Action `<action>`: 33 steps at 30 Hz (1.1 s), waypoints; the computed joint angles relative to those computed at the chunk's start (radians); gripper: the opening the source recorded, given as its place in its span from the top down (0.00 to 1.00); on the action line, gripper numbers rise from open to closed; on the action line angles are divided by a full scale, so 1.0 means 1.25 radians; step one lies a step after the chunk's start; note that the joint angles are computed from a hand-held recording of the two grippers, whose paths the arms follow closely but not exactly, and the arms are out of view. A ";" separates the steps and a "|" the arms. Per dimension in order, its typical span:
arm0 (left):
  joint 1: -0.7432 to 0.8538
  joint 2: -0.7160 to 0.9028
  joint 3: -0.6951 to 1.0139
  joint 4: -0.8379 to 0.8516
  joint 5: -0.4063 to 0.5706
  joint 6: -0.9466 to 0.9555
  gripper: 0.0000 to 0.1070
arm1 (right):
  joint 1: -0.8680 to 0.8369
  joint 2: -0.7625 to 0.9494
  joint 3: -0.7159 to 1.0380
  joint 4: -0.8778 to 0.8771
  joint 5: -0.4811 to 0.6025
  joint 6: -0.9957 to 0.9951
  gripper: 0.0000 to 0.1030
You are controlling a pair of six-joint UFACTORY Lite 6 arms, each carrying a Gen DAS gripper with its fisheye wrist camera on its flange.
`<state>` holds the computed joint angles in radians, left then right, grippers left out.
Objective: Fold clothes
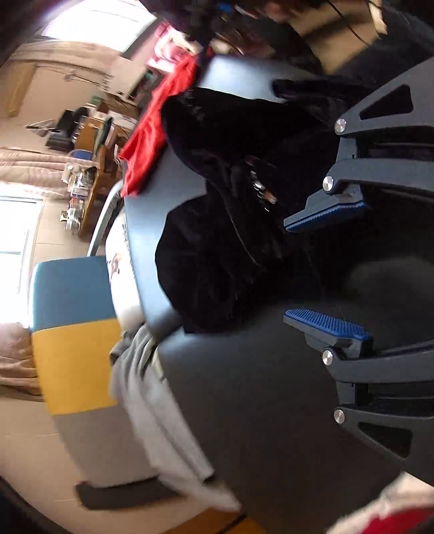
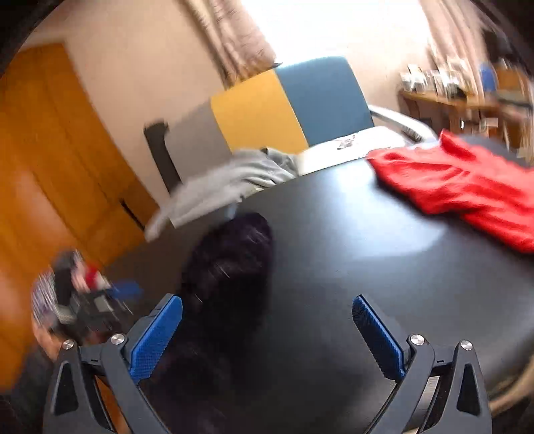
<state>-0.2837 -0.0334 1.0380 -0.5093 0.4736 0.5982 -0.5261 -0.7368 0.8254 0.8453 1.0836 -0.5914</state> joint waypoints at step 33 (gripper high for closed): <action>0.262 -0.018 -0.084 -0.913 0.465 0.414 0.96 | 0.190 0.124 0.012 0.015 -0.146 0.054 0.85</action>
<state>0.0444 -0.0554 0.9325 -1.6505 1.0545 1.1151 -0.2881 -0.5814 0.8408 0.8644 0.9009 -0.5235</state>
